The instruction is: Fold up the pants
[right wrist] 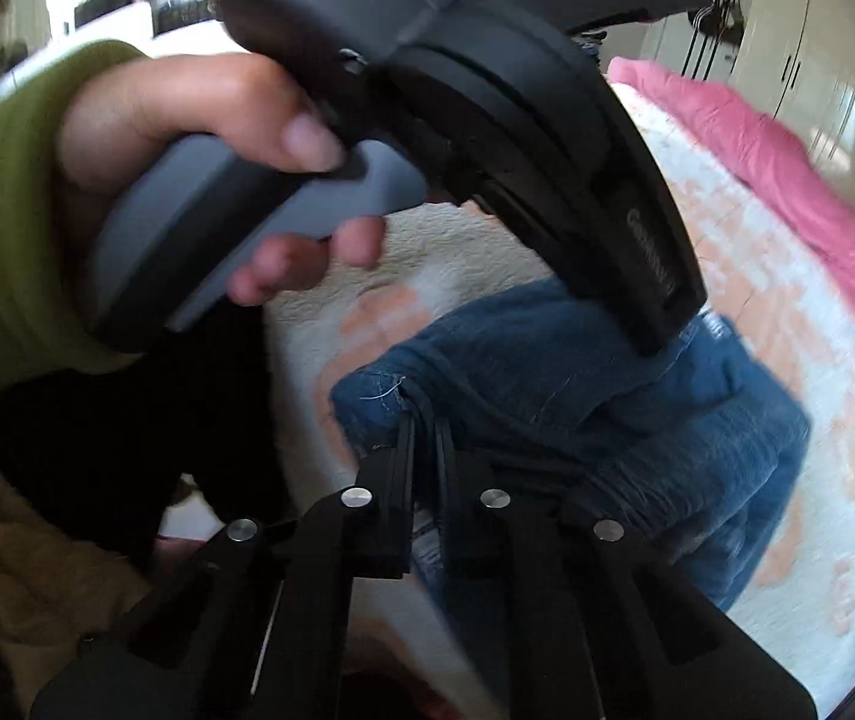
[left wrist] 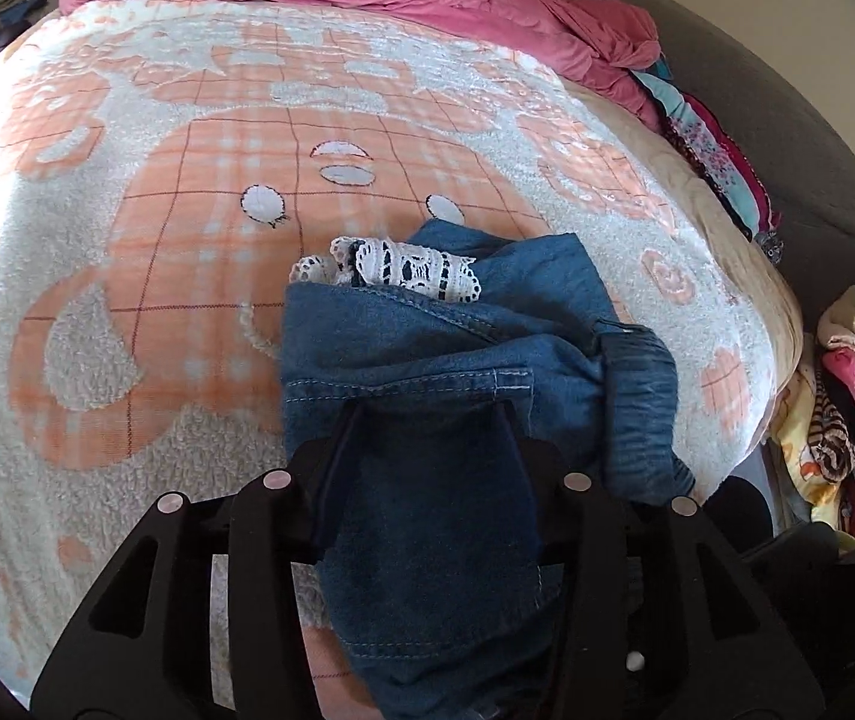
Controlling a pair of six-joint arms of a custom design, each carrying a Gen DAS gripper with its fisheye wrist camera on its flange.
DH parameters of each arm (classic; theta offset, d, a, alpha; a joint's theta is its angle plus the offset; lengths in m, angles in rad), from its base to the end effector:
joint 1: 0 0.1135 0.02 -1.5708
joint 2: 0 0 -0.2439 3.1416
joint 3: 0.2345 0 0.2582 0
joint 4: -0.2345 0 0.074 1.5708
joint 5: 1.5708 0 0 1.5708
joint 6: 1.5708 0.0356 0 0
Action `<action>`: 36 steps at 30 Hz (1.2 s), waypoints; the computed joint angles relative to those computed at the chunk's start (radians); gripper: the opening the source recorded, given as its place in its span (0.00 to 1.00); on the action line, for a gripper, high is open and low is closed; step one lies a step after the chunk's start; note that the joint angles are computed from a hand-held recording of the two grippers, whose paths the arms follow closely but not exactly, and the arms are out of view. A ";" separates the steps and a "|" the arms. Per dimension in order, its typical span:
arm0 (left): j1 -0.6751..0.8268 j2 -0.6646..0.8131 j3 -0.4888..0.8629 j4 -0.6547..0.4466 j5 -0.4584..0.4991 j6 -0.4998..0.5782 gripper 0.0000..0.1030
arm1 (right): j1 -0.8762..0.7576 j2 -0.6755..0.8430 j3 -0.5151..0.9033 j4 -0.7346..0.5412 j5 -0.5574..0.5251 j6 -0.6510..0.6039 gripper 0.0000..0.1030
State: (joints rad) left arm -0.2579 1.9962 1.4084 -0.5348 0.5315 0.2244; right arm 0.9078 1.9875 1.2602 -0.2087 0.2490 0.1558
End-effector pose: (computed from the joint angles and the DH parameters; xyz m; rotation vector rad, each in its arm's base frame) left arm 0.3902 -0.1216 0.1520 0.7822 2.5012 -0.7218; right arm 0.2596 0.3182 0.1270 -0.8124 2.3343 0.1450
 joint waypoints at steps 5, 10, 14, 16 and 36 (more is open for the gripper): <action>0.001 0.003 -0.007 0.015 0.011 -0.001 0.36 | 0.020 -0.072 -0.115 0.035 -0.016 0.045 0.04; 0.005 -0.017 -0.046 0.057 0.015 -0.026 0.37 | 0.004 -0.035 -0.158 0.143 -0.045 0.122 0.05; 0.000 -0.055 -0.081 0.073 -0.003 -0.027 0.40 | 0.016 -0.051 -0.165 0.148 -0.029 0.166 0.10; -0.003 -0.071 -0.096 0.082 -0.004 -0.029 0.44 | 0.022 -0.063 -0.171 0.149 -0.015 0.183 0.11; 0.017 -0.173 -0.175 0.106 0.006 -0.037 0.56 | 0.092 -0.184 -0.230 0.181 0.105 0.267 0.39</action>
State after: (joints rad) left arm -0.2413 1.8231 1.2334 -0.4285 0.5380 0.1877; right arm 1.0000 1.8031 1.0298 -0.0275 0.3538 0.4224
